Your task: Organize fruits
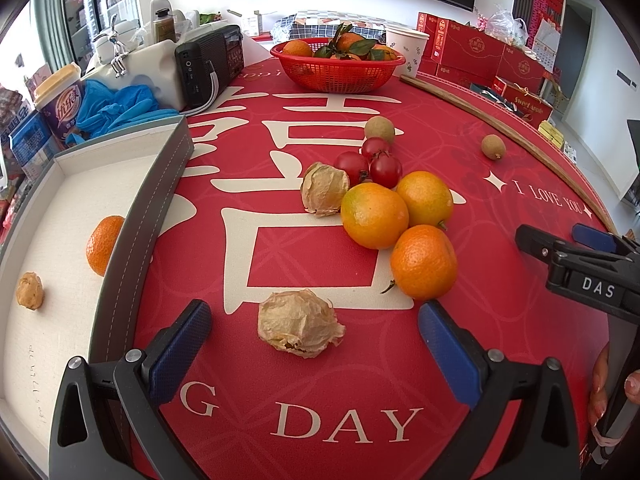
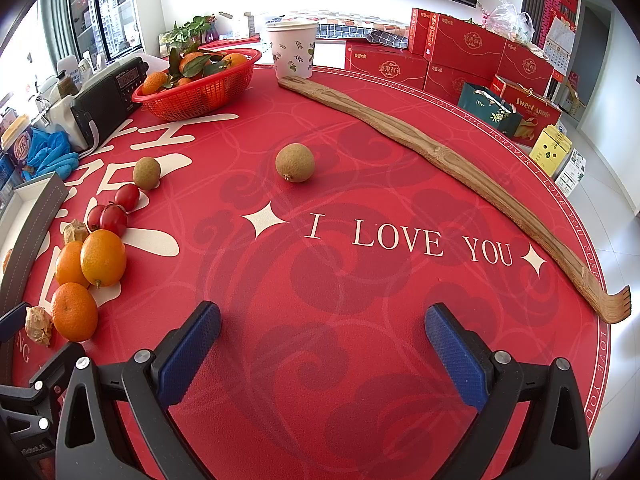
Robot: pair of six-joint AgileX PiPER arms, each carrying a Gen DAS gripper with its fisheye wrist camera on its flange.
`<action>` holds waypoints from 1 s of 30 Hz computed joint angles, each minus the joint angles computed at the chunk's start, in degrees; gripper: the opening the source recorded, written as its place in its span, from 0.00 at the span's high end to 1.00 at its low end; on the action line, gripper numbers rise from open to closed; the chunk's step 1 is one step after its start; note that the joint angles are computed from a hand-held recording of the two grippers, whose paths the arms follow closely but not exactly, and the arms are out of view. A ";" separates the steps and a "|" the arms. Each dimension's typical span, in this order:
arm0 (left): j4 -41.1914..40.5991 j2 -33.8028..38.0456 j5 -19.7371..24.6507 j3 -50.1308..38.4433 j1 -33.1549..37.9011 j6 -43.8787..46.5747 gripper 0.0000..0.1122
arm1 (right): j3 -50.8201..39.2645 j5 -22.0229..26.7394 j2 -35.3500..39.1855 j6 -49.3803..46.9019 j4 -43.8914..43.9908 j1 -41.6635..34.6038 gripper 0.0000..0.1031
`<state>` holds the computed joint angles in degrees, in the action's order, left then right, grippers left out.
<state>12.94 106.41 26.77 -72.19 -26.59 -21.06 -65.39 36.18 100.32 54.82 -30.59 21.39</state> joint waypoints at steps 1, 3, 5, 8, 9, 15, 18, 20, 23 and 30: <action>0.08 -0.02 0.02 0.00 -0.05 -0.14 0.08 | 0.00 0.00 0.00 0.00 0.00 0.00 0.01; 0.09 -0.01 0.04 -0.01 -0.06 -0.12 0.08 | 0.00 0.00 0.00 0.00 0.00 0.00 0.01; 0.16 -0.08 0.04 0.07 -0.09 -0.21 0.08 | 0.03 -0.01 -0.01 0.03 -0.02 0.01 0.01; 0.26 -0.04 0.00 0.07 -0.10 -0.29 0.08 | 0.07 -0.04 -0.03 0.09 -0.06 0.02 0.01; 0.19 -0.04 -0.02 0.08 -0.08 -0.22 0.08 | 0.07 -0.03 -0.03 0.15 -0.11 0.06 0.01; 0.84 0.03 0.06 0.04 -0.28 -0.81 0.08 | 0.17 -0.12 -0.05 0.24 -0.17 0.07 0.01; 0.99 0.20 0.15 -0.20 -0.37 -0.55 0.08 | 0.24 -0.15 -0.08 0.31 -0.23 0.09 0.01; 0.85 0.13 0.03 -0.05 -0.34 -0.52 0.08 | 0.26 -0.18 -0.08 0.35 -0.26 0.10 0.01; 0.63 0.05 -0.06 0.07 -0.33 -0.47 0.08 | 0.29 -0.19 -0.10 0.37 -0.27 0.11 0.01; 0.51 0.04 -0.06 0.06 -0.30 -0.38 0.08 | 0.43 -0.23 -0.21 0.44 -0.31 0.12 0.01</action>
